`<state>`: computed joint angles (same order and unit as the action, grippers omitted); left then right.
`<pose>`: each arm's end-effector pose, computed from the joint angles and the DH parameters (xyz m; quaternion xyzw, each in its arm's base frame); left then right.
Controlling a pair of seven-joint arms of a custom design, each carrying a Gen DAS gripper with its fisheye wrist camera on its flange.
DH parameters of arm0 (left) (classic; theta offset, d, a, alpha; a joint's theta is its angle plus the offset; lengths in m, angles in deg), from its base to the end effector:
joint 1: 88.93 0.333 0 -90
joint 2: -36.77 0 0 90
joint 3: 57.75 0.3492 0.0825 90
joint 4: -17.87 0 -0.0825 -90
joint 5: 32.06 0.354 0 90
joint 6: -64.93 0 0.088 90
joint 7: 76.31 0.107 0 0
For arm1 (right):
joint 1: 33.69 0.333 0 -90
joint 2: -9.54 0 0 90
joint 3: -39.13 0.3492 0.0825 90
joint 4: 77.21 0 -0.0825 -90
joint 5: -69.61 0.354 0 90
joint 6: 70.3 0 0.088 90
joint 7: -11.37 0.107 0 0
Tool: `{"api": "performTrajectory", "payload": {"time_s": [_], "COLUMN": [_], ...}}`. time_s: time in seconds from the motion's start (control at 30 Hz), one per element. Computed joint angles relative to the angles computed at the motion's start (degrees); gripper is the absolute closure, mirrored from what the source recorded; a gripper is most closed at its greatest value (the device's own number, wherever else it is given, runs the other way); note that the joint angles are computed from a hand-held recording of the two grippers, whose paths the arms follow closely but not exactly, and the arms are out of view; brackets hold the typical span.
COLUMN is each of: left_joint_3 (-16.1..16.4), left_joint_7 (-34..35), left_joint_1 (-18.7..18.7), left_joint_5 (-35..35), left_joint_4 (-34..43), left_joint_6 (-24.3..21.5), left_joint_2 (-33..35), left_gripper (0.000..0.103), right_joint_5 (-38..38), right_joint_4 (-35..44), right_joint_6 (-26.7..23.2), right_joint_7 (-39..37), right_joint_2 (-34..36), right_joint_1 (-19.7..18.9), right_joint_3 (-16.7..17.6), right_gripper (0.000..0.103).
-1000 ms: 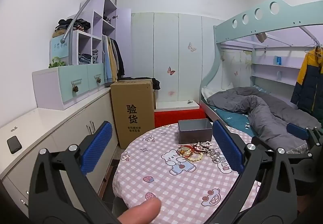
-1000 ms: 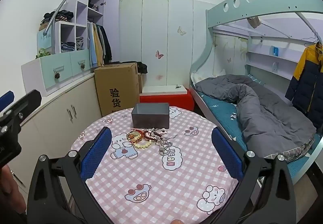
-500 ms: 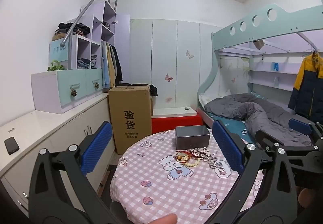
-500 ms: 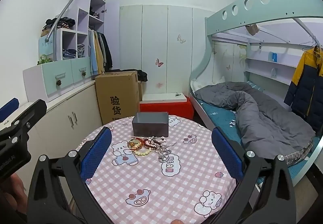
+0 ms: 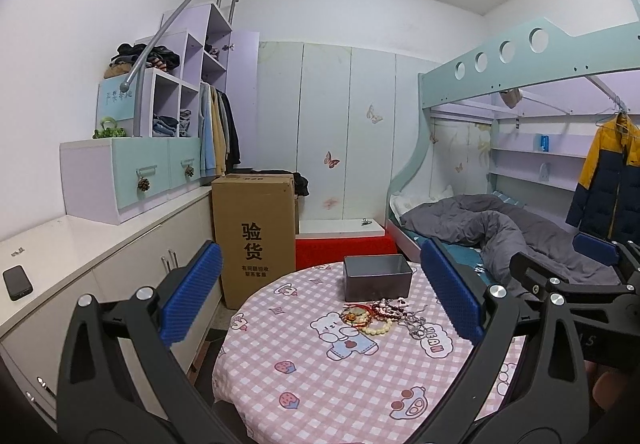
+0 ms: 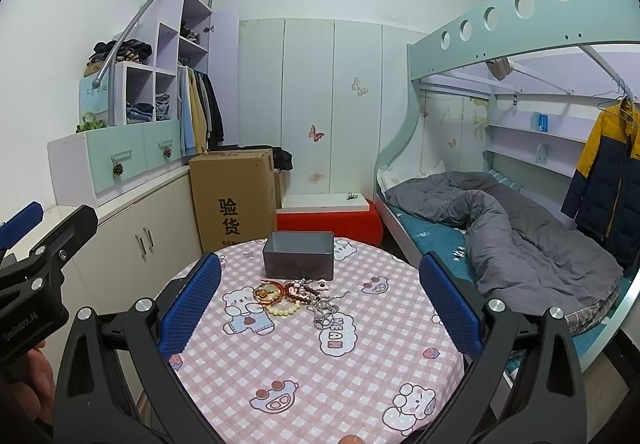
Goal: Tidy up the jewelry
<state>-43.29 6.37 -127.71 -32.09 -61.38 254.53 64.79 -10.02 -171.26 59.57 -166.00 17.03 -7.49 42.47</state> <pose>0.6243 -0.3463 0.6563 -0.4043 0.6295 -0.5618 0.3531 0.5558 0.2828 0.6466 -0.4430 0.6621 -0.4994 0.3407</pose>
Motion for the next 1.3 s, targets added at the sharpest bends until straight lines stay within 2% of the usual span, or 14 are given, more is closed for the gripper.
{"api": "performTrajectory", "payload": {"time_s": [0.13, 0.77, 0.97, 1.17, 1.3], "left_joint_3": [-1.37, -3.27, -3.41, -4.55, -7.86], "left_joint_7": [0.06, 1.38, 0.71, -2.22, -2.27], "left_joint_1": [0.96, 2.34, 2.80, 4.75, 7.24], "left_joint_5": [-0.14, -0.85, -0.18, 2.60, 5.11], "left_joint_4": [-0.12, 0.62, 2.13, 11.70, 23.47], "left_joint_6": [0.61, 0.11, -0.52, -8.51, -18.19], "left_joint_2": [-0.03, 0.91, 2.06, 8.05, 15.30], "left_gripper": [0.006, 0.006, 0.006, 0.006, 0.006], "right_joint_5": [-0.30, -0.64, -0.36, 2.74, 5.78], "right_joint_4": [-0.01, 0.29, 0.73, 0.43, -0.95], "right_joint_6": [-0.08, -0.12, 1.64, 3.81, 5.72], "right_joint_7": [0.28, 0.19, -0.48, -0.88, -1.00], "right_joint_2": [-0.05, 0.32, 1.03, 2.20, 2.90], "right_joint_1": [0.09, 0.09, -0.56, -2.06, -3.51], "right_joint_3": [0.05, -0.10, -0.65, -2.09, -3.07], "right_gripper": [0.008, 0.008, 0.008, 0.008, 0.008]}}
